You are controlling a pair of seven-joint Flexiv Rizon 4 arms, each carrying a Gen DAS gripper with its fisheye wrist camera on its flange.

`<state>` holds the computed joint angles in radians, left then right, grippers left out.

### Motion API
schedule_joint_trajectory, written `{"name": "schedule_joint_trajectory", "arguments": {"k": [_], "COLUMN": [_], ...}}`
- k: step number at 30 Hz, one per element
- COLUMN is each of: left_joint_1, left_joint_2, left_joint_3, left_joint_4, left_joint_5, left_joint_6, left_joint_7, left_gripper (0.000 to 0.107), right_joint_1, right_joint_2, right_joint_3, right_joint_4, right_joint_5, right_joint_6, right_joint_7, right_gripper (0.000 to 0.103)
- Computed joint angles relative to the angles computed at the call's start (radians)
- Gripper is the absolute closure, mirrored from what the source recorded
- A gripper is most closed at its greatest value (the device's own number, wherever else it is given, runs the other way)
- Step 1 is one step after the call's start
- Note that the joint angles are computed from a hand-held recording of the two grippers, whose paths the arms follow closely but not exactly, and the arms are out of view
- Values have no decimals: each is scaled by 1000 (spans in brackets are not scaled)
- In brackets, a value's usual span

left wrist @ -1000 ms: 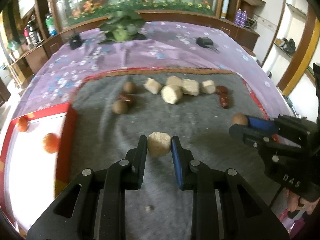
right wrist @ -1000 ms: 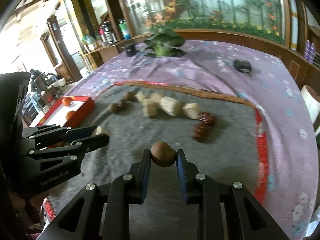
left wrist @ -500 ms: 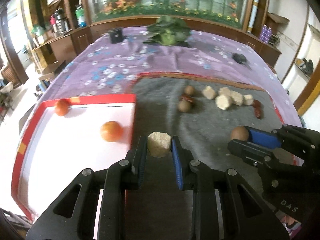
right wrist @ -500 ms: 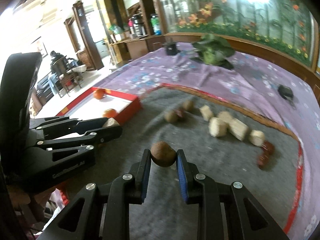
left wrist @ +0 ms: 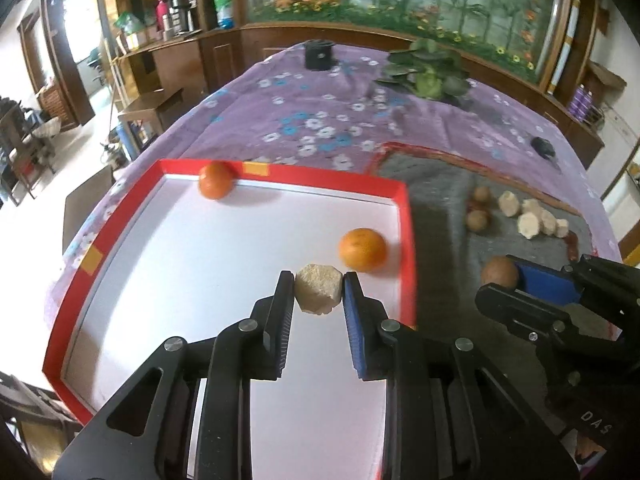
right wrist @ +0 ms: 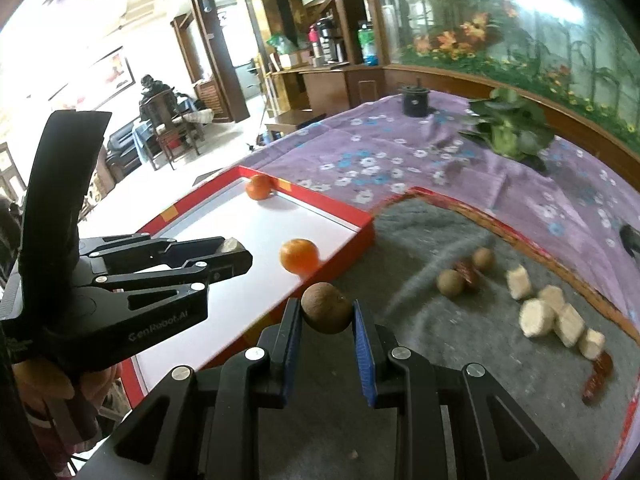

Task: Organize fruits
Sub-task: 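Carry the yam piece and nut into the tray and release both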

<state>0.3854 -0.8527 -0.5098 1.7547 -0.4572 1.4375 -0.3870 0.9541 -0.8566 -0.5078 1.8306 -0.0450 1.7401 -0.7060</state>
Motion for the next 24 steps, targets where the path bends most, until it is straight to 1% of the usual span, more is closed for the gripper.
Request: {"name": "schedule_joint_trajectory", "arguments": {"k": [7, 11, 14, 21, 24], "left_joint_1": [-46, -70, -91, -126, -147], "left_joint_2": [-21, -35, -45, -60, -67], "left_joint_3": [78, 116, 151, 204, 238], "left_joint_4": [-70, -110, -144, -193, -218], "left_joint_5": [-3, -10, -11, -11, -15], "left_joint_6": [-46, -56, -90, -135, -166], "left_joint_7": [-34, -49, -69, -90, -128], "left_gripper": [83, 83, 83, 83, 83], "right_joint_1": [-118, -168, -211, -300, -302], "right_joint_2": [-29, -47, -68, -108, -122], "right_joint_3": [124, 180, 227, 334, 332], "right_joint_4": [-124, -181, -235, -318, -328], "right_joint_5": [-81, -134, -180, -257, -271], "right_joint_6": [-45, -79, -126, -192, -191], "right_joint_7": [-29, -37, -43, -49, -35], "right_gripper": [78, 78, 78, 78, 78]}}
